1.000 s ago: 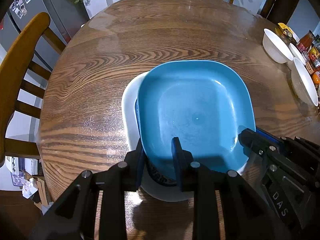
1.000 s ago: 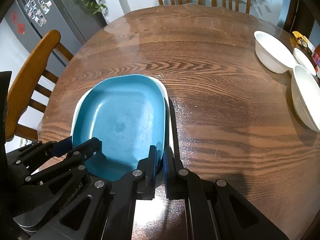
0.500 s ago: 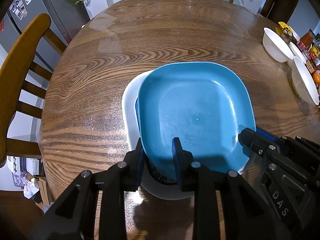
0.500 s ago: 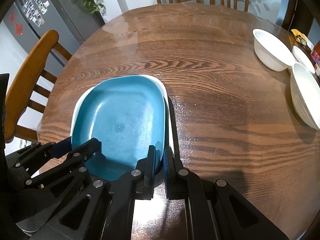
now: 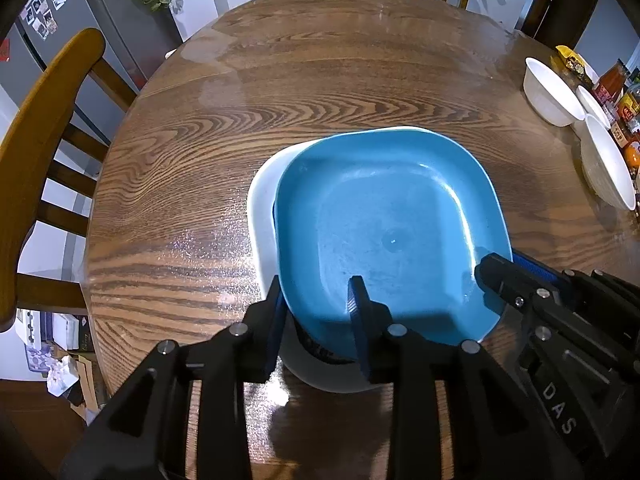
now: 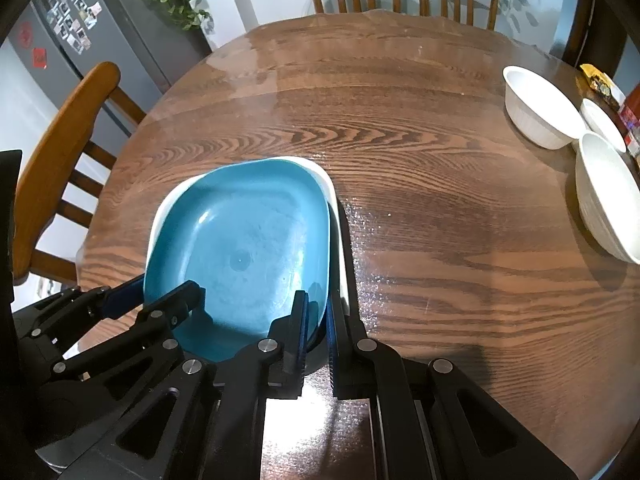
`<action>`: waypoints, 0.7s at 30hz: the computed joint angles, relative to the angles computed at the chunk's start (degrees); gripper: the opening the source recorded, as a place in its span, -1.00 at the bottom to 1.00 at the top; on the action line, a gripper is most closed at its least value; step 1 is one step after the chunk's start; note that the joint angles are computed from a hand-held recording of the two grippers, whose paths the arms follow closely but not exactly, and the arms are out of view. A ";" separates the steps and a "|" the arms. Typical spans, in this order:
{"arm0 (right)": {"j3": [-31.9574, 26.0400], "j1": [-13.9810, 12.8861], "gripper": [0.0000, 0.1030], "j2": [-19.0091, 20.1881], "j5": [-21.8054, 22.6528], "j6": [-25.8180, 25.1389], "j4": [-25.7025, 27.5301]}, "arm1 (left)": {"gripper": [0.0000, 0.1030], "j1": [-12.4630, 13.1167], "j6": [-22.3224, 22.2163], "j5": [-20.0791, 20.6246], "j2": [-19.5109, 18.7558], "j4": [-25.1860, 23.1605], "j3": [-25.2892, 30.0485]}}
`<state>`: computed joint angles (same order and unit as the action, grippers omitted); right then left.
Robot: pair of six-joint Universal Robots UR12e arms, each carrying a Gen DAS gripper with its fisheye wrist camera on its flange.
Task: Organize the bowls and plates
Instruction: 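Open both grippers and release the teal dish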
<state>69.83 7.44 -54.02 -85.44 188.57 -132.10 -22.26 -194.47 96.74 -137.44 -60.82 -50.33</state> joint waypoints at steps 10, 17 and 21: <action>0.81 -0.04 -0.85 -0.71 0.37 0.34 -0.91 | 0.07 -0.43 -0.06 0.45 1.13 1.33 -1.41; 2.06 -0.08 -0.85 -1.70 -0.08 0.23 -3.25 | 0.12 -0.45 -1.20 1.05 1.98 2.28 -2.41; 3.13 -0.32 -0.82 -2.53 0.46 0.41 -4.26 | 0.47 -0.53 -2.04 1.48 2.85 3.11 -3.35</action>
<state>72.96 7.11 -56.55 -84.99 188.97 -136.35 -22.79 -196.51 98.23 -134.59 -57.72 -53.68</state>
